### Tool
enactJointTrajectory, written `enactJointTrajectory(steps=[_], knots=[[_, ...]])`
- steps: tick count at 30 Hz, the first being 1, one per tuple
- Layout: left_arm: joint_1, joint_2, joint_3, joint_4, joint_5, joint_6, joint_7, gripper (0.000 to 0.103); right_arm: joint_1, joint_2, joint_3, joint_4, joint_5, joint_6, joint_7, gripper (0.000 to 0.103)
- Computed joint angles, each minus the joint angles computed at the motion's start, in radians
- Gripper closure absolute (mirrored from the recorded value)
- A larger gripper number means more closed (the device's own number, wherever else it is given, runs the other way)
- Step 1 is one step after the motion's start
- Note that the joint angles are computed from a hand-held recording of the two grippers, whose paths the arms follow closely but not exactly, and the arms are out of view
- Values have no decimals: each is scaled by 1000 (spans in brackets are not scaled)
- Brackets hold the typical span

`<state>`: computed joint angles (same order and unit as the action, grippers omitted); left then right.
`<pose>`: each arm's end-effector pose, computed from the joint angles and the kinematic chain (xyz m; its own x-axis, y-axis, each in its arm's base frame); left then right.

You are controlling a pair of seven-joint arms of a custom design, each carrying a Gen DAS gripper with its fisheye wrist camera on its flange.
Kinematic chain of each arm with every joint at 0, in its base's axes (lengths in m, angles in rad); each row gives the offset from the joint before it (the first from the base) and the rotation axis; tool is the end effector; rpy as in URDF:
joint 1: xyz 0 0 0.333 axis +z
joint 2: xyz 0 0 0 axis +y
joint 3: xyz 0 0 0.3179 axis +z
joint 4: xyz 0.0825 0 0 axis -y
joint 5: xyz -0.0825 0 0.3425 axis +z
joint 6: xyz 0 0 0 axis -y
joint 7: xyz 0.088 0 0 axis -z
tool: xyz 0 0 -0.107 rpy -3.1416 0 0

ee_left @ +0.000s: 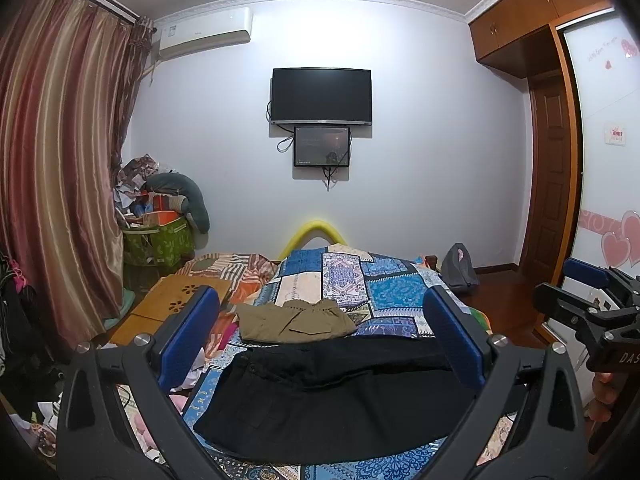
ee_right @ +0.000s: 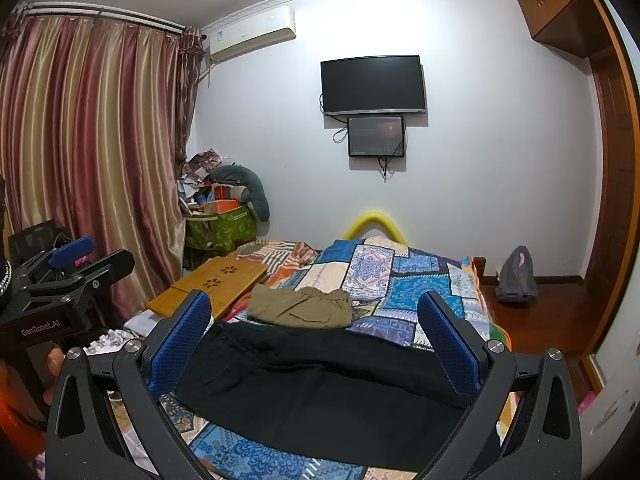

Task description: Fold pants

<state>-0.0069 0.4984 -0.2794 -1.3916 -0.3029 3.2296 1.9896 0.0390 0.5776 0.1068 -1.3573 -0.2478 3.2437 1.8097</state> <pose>0.6882 -0.1108 0.6058 -0.2509 -0.9679 0.0123 -0.2146 0.0432 -0.9758 0.7093 0.1024 0.5668 0.1539 -0.9864 -0.0573 -0.2634 0.0149 -0.9646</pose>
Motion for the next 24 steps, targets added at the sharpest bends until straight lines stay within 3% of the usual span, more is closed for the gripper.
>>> enactJointTrajectory(steps=[9,13,19,24], knots=[[11,1,-15,0,0,3,1,0,-26,11,35,10,1,4,-22,0],[25,7,-33,5,-3,1,8,0,14,9,-22,8,0,11,-4,0],[33,7,-40,6,-9,0,14,0,-3,4,5,3,-3,7,-7,0],[28,9,-34,9,-12,-1,13,0,6,4,-9,3,-4,10,-1,0]])
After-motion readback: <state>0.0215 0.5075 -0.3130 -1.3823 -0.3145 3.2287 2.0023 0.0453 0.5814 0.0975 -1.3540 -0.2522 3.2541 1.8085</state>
